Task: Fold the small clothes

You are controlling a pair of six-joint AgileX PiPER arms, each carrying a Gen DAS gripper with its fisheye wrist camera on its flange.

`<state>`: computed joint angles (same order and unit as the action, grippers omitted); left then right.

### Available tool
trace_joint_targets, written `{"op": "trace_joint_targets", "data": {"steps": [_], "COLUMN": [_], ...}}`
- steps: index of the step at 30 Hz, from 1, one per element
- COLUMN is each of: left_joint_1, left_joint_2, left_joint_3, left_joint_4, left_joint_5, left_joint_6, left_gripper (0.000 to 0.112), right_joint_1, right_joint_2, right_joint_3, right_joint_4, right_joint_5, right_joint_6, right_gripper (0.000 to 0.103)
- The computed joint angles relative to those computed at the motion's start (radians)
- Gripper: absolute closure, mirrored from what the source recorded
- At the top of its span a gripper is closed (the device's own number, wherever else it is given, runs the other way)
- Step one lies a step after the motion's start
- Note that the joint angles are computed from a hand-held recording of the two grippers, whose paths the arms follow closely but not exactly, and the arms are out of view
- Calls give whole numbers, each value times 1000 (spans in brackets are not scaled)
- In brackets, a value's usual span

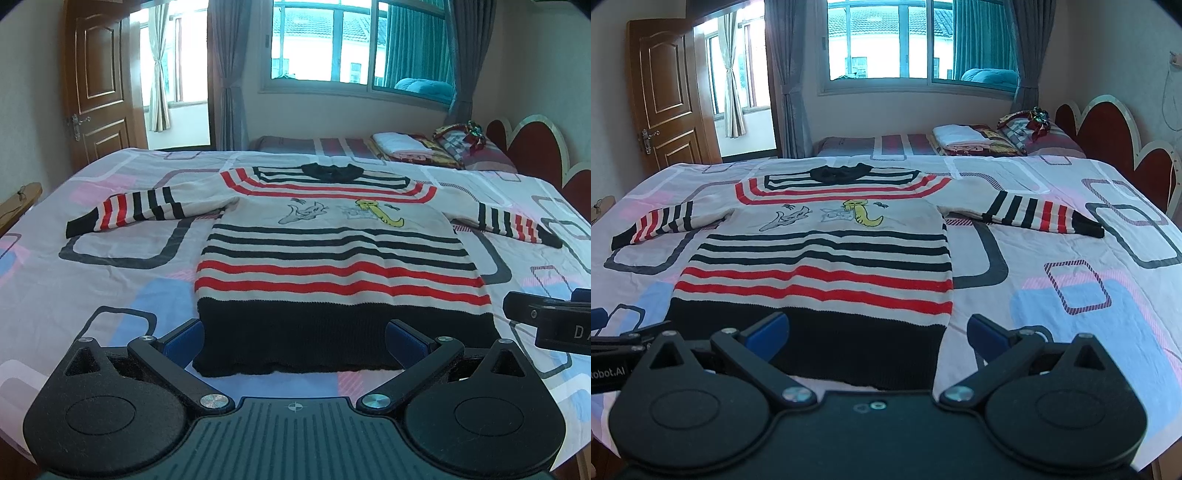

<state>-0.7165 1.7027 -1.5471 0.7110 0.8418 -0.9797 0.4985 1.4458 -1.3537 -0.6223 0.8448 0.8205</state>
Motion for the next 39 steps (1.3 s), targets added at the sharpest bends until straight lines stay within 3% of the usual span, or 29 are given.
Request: {"op": "trace_joint_targets", "data": {"steps": [24,28,31,34,36,39], "left_joint_1": [5,44,39,60,102,129], "left_joint_2": [0,0,-5,80,113,178], "left_joint_3": [-7,-17,14,-98,-135,-200], "left_joint_4": [-12,-136,-77,-180,-308,-357], "left_joint_5": [-10,-64,-137,-79,-112,-152], "left_joint_6": [19,114,67,197,287,324], "left_gripper": [9,9,9,9,9,9], "right_joint_1": [12,-2,-18,-35,-47,-140], "right_joint_2": [-5,-6,-12,-27,-31,-46], "right_joint_3": [9,10,15,35,47,67], "right_joint_4": [-37,-27,-29,-69,-140,-156], "right_joint_5": [11,11,12,9,29,2], "right_joint_6": [33,34,31,68,134,172], "right_gripper": [1,1,1,1,1,1]}}
